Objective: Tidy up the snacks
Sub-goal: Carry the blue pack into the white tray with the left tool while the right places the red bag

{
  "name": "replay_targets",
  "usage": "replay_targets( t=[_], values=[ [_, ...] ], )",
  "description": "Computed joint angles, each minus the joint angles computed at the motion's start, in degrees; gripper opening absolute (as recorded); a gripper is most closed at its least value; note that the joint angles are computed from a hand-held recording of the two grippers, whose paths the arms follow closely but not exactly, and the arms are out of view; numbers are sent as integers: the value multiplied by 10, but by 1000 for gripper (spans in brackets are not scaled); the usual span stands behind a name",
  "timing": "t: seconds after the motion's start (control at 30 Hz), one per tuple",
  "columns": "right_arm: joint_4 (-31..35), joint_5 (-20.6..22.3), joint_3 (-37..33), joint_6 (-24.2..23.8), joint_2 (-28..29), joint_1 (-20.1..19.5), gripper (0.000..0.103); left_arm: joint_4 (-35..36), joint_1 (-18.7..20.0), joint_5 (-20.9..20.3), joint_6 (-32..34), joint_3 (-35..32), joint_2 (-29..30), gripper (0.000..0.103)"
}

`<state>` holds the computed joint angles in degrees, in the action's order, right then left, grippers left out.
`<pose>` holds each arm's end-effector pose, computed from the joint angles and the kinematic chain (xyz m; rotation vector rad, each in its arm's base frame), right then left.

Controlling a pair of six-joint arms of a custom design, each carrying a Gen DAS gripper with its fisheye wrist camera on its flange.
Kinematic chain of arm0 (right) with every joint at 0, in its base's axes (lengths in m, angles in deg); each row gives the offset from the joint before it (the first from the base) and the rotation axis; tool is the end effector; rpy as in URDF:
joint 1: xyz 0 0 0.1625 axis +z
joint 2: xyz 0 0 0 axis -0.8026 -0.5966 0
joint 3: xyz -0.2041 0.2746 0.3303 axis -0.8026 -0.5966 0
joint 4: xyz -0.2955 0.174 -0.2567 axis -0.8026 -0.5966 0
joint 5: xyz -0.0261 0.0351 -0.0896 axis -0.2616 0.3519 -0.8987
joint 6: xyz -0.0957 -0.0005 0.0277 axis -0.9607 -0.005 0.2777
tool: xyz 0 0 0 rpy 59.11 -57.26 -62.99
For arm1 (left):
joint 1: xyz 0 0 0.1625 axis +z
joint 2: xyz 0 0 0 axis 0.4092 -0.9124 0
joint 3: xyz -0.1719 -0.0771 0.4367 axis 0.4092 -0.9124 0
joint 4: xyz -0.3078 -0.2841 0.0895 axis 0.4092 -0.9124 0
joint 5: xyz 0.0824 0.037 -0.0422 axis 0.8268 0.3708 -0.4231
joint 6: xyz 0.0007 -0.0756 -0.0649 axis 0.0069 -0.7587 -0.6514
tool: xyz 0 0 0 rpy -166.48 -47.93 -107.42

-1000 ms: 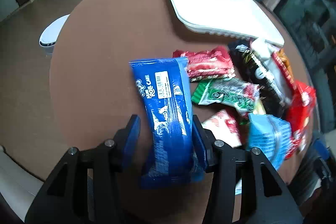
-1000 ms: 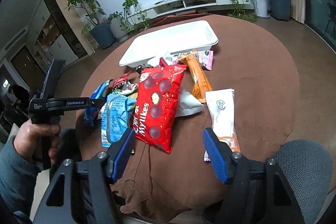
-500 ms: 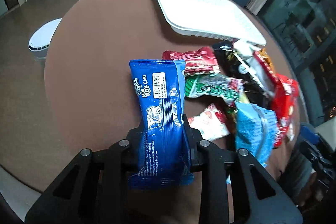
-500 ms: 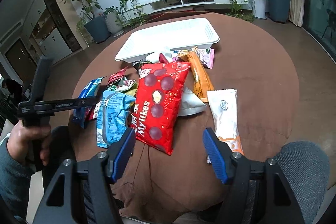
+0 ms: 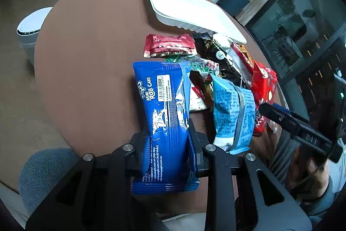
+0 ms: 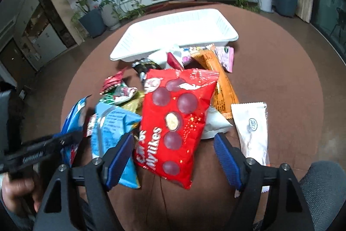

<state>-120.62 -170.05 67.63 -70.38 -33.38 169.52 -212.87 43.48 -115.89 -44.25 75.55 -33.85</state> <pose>0.2118 -0.2765 0.2047 0.1374 -2.4876 0.7625 0.0060 -0.4254 0.3707 0.5128 2.7627 -0.4831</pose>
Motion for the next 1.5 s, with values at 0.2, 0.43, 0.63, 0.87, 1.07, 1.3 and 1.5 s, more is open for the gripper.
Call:
replay_targets(
  t=[0.2, 0.43, 0.63, 0.87, 1.07, 1.3, 1.5],
  values=[
    [-9, 27, -2, -15, 5, -26, 72, -6, 5, -8, 4, 4, 0, 26],
    [-46, 79, 11, -41, 3, -45, 44, -6, 6, -11, 4, 4, -2, 26],
    [-82, 114, 28, -47, -17, -61, 27, -8, 4, -10, 2, 4, -1, 26],
    [-98, 131, 44, -37, -37, -61, 27, -12, -2, -10, 1, 7, -5, 26],
    [-100, 139, 52, -31, -65, -63, 26, -13, -1, -15, -2, 3, -8, 26],
    [-76, 148, 54, -39, -123, -83, 26, -15, 7, -23, 4, -19, -3, 26],
    [-43, 132, 21, -84, -189, -116, 26, -29, -2, -13, 35, -77, 36, 26]
  ],
)
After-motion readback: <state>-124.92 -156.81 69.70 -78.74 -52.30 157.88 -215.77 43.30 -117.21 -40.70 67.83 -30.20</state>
